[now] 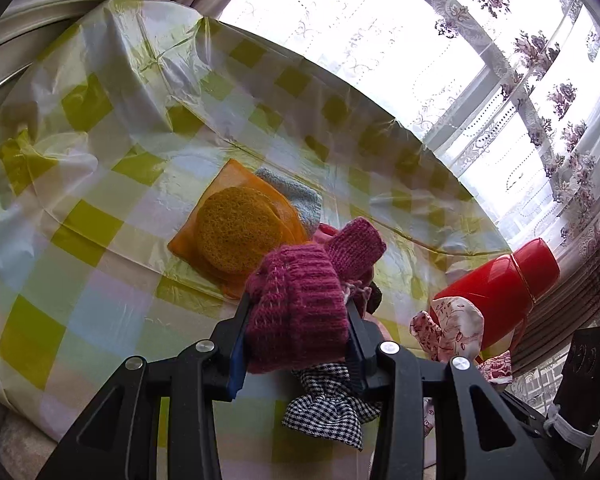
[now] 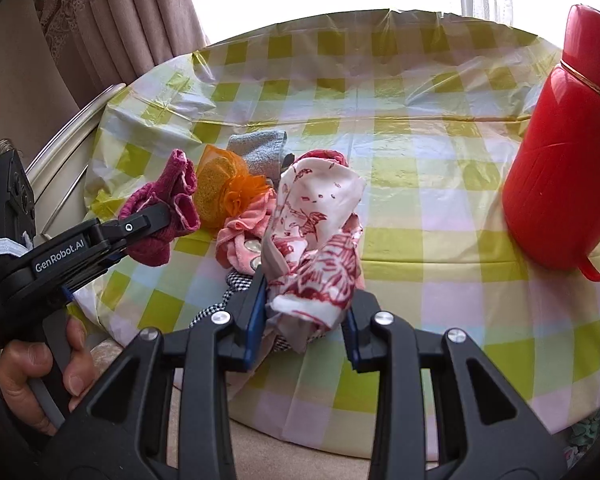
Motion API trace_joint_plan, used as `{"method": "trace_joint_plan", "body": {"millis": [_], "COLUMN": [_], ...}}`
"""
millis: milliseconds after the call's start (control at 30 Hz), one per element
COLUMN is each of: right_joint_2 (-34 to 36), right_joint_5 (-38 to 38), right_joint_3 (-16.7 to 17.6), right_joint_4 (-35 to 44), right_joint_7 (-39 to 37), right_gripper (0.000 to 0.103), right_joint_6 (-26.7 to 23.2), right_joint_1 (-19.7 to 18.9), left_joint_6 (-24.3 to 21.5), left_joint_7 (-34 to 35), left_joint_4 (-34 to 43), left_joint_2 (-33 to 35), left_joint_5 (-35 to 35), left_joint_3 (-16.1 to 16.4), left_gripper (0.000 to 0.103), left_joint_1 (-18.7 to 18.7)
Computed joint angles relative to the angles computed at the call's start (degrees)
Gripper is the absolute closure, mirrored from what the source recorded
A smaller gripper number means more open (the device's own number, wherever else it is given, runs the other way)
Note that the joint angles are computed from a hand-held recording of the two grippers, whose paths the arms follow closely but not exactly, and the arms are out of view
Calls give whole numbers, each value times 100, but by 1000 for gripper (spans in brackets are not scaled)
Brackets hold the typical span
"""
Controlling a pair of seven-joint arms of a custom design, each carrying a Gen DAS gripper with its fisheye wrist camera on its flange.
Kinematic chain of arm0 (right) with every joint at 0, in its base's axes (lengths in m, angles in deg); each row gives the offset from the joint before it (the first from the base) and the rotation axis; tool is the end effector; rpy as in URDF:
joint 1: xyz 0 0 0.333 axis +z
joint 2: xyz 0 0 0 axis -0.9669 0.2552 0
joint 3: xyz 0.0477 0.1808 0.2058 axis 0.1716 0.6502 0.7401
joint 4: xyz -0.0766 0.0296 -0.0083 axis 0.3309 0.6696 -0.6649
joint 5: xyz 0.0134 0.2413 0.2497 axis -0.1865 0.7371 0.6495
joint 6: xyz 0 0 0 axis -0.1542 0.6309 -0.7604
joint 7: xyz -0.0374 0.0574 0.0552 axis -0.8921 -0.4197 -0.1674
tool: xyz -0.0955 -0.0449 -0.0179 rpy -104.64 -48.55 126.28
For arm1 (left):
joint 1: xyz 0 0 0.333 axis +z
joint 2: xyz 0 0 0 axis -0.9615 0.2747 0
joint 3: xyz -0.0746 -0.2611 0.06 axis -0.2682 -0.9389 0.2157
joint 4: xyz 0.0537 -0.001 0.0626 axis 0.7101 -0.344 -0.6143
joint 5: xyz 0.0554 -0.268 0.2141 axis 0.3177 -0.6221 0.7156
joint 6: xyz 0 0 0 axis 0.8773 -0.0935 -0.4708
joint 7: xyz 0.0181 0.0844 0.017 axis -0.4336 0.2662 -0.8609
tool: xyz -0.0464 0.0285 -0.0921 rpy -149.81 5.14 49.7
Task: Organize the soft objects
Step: 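Grasp the dark pink knit glove with the left tool while the right tool grasps the red-and-white floral cloth, then carry the pink glove and floral cloth into the white box and open both tools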
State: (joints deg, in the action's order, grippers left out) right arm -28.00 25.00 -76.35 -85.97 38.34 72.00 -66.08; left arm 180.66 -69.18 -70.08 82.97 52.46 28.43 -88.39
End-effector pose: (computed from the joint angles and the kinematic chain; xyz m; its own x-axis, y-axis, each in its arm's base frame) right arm 0.5856 0.1312 0.4080 0.6304 -0.7435 -0.2234 -0.6531 -0.3524 -0.6703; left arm 0.4826 -0.2641 0.4142 0.4294 -0.7564 0.4935 -0.4624 -0.6535 -0.5993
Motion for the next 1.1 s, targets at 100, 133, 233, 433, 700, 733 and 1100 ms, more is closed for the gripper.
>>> {"method": "trace_joint_plan", "body": {"millis": [100,133,233,433,700,733,1100], "right_joint_2": [-145,-196,-345,-595,-781,-805,-958], "right_joint_5": [118,148,228,376,184,148,-610], "right_joint_3": [-76,-106,-199,-430,-749,-790,-1205], "right_joint_4": [-151,-211,-378,-657,-875,-893,-1260], "right_joint_7": [-108,-135,-202,-344,-297,-311,85], "right_gripper": [67,67,67,67,67,67,67], "right_joint_6": [-58,-59,-89,-120,-68,-61,209], "right_joint_1": [-134,-168,-271,-524,-907,-965,-1555], "left_joint_6": [-61,-55,-23,78,261,289,207], "left_joint_7": [181,207,385,1044,2261,2435,4909], "left_joint_4": [217,277,492,1098,2030,2138,3794], "left_joint_2": [137,177,327,778,1470,1552,2758], "left_joint_5": [-69,-65,-133,-421,-1151,-1264,-2870], "left_joint_3": [-68,-79,-98,-104,-62,-60,-334], "left_gripper": [62,62,62,62,62,62,62], "left_joint_1": [-106,-147,-268,-575,-1017,-1069,-1506]}}
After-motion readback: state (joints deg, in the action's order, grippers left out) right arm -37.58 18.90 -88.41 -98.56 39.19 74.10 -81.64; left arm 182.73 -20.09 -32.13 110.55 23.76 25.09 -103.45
